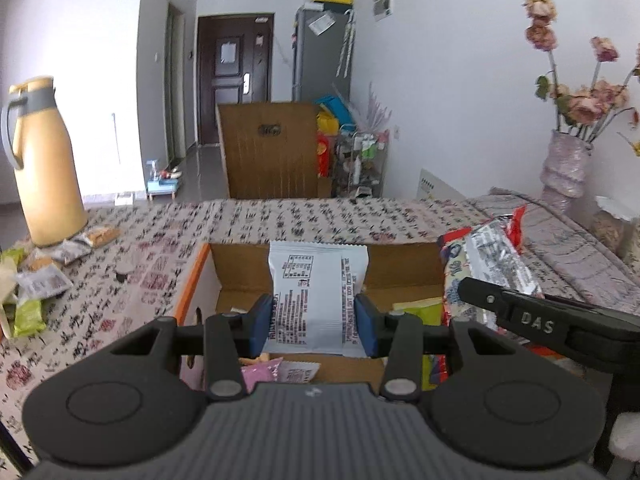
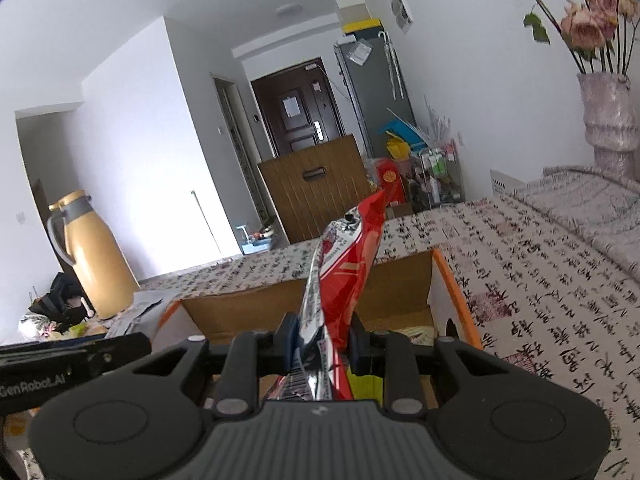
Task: Organize snacks
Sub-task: 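Carry both snacks over the box and open both grippers to drop them, then move both tools back to the snack pile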
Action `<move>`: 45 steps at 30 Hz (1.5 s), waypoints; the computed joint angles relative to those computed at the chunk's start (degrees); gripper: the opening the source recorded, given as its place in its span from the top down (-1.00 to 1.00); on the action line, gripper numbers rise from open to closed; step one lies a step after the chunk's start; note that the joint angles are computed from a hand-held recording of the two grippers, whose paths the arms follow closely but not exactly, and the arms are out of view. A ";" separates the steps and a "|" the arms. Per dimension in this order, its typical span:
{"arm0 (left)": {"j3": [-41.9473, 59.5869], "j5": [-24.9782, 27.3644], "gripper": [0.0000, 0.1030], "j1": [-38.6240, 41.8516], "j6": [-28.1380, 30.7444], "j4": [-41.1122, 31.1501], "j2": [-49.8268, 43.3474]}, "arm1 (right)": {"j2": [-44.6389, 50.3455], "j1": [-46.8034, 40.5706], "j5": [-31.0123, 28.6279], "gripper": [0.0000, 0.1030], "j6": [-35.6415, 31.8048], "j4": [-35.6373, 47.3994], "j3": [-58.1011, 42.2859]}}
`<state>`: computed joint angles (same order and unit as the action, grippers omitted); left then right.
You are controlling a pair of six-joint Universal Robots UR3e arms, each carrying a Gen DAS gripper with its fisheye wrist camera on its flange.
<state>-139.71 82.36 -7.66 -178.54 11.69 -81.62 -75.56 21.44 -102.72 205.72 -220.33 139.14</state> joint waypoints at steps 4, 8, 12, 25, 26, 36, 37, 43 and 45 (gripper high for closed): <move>0.47 -0.65 0.14 1.15 0.37 0.06 -3.40 | 2.54 -0.98 1.35 0.53 -0.69 -0.30 -0.72; 0.01 -1.34 0.13 1.57 0.84 0.50 -4.45 | 3.27 -1.65 2.00 0.53 -0.46 2.10 -1.16; -0.71 -1.09 -0.24 1.49 0.48 0.93 -4.20 | 2.45 -1.47 1.51 0.44 -0.50 2.78 -0.35; -2.19 4.19 -1.00 -0.16 -2.30 3.83 -2.50 | -0.02 3.09 -8.70 -1.00 0.67 2.23 1.24; -2.14 4.33 -1.00 -0.20 -2.33 3.72 -2.45 | -0.06 3.29 -8.90 -1.00 0.54 2.11 1.25; -2.24 6.81 -1.00 -1.50 -3.10 -0.58 3.02 | -5.20 9.13 -17.00 -1.00 -0.06 5.44 0.84; -2.57 6.97 -1.00 -1.49 -3.08 -1.17 4.25 | -5.74 10.14 -18.11 -1.00 0.00 6.13 0.69; -6.96 5.32 -1.00 0.92 -1.52 -6.41 15.02 | -10.14 16.80 -24.74 -1.00 1.26 10.78 2.08; -9.15 3.27 -1.00 3.15 -0.64 -10.01 20.80 | -11.31 19.48 -27.10 -1.00 2.57 12.44 2.68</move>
<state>-148.85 85.63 -4.51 -179.18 1.69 -60.83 -86.87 40.92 -129.82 208.29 -207.89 141.82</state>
